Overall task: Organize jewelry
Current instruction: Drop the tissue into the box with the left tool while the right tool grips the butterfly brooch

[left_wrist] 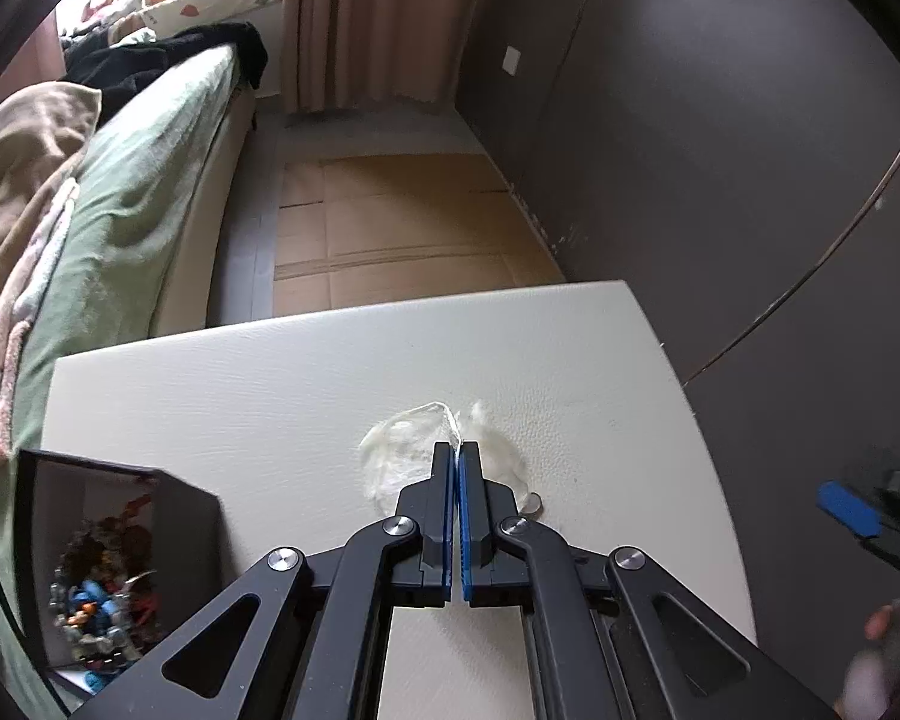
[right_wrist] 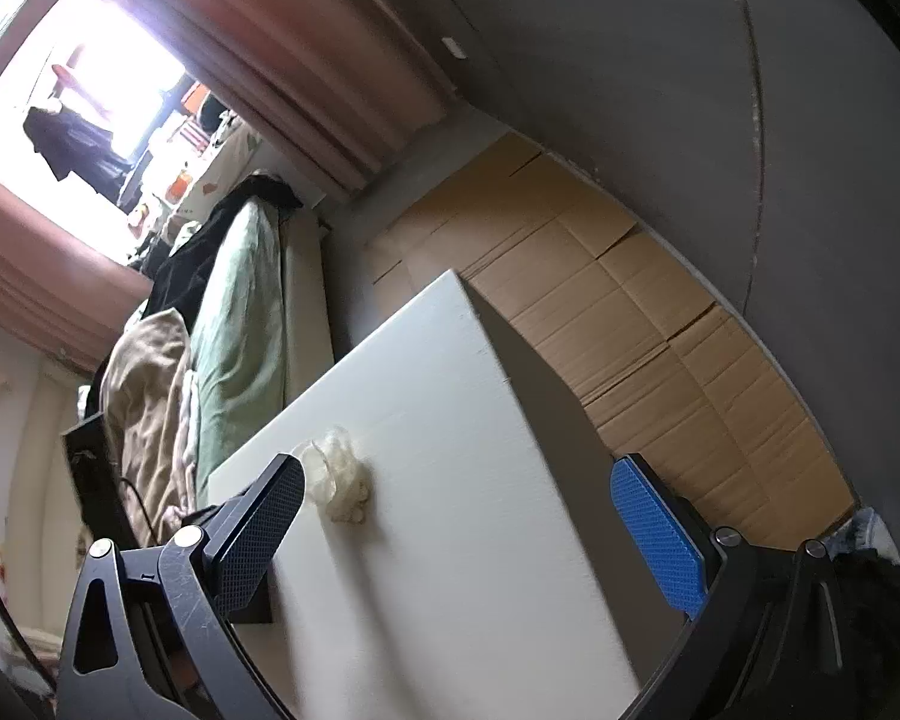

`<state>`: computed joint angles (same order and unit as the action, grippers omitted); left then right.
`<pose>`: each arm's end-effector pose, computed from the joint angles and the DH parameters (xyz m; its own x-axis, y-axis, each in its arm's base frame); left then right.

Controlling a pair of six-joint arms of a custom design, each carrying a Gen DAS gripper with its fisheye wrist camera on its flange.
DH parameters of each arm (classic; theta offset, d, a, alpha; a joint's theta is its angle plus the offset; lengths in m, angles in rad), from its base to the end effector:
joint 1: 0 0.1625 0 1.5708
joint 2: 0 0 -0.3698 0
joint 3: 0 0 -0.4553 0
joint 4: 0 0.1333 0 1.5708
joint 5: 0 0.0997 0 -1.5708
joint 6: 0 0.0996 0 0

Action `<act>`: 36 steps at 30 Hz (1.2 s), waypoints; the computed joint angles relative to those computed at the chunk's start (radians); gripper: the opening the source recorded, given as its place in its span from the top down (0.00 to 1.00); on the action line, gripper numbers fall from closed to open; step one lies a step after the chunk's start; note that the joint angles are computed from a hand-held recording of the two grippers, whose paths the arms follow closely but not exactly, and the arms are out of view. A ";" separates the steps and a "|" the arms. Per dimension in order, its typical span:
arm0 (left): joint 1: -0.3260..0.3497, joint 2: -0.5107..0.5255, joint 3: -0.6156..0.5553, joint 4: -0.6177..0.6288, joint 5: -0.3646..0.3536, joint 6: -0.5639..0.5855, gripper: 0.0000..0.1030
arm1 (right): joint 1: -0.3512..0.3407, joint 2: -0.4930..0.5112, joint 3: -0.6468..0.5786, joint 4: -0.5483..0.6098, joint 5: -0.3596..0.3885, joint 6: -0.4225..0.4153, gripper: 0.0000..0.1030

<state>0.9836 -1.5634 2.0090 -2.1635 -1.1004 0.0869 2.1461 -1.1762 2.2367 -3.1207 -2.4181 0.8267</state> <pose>-0.1424 -0.5361 0.2628 -0.7284 0.5084 -0.4594 0.6136 0.7823 -0.1071 0.3123 -0.3738 0.0953 -0.8593 0.5011 0.1022 0.2244 0.5491 -0.8051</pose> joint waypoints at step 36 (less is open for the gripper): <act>0.163 -0.159 -0.129 0.035 -0.251 0.022 1.00 | 0.008 0.394 -0.397 0.332 -0.138 -0.110 0.06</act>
<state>1.1467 -1.7226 1.8798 -2.1281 -1.3515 0.1088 2.1544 -0.7822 1.8394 -2.7888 -2.5558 0.7162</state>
